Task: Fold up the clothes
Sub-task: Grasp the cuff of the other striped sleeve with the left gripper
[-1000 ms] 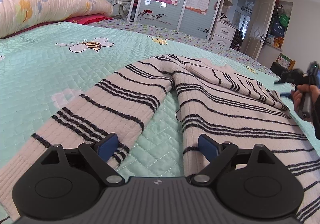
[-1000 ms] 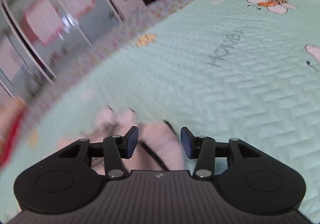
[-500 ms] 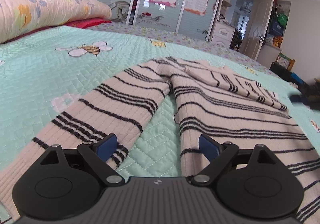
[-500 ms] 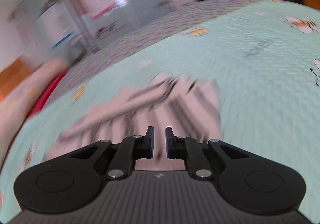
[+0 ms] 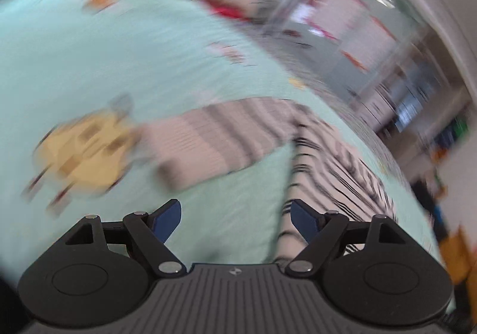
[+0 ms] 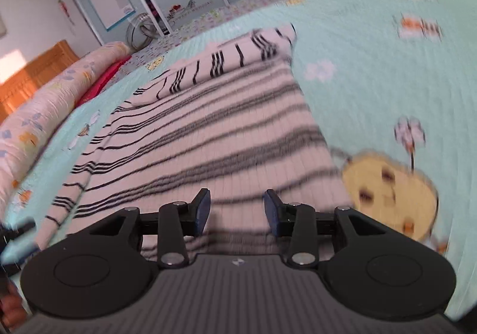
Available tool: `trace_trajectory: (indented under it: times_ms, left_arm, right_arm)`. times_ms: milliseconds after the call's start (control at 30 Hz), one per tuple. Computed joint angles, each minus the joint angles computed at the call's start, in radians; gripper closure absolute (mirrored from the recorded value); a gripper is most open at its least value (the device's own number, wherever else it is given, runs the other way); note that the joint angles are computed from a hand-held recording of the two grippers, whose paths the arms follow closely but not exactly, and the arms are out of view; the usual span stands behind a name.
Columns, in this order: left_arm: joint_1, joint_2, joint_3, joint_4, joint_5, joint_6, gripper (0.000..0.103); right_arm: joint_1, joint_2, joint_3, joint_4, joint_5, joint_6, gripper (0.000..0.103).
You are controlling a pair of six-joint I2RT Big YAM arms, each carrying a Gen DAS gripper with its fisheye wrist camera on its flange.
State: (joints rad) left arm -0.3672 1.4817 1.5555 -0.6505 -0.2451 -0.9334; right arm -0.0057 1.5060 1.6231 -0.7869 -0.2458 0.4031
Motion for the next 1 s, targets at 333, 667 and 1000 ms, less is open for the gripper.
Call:
trace_trajectory:
  times_ms: [333, 667, 1000]
  left_arm:
    - [0.029, 0.093, 0.097, -0.035, -0.079, -0.347, 0.005]
    - [0.099, 0.219, 0.366, -0.242, -0.128, -0.275, 0.100]
    - [0.181, 0.202, 0.351, -0.333, -0.171, -0.221, 0.036]
  right_arm:
    - [-0.056, -0.094, -0.113, 0.076, -0.101, 0.126, 0.053]
    - [-0.115, -0.098, -0.157, 0.124, -0.182, 0.257, 0.048]
    - [-0.130, -0.074, -0.149, 0.156, -0.216, 0.295, 0.048]
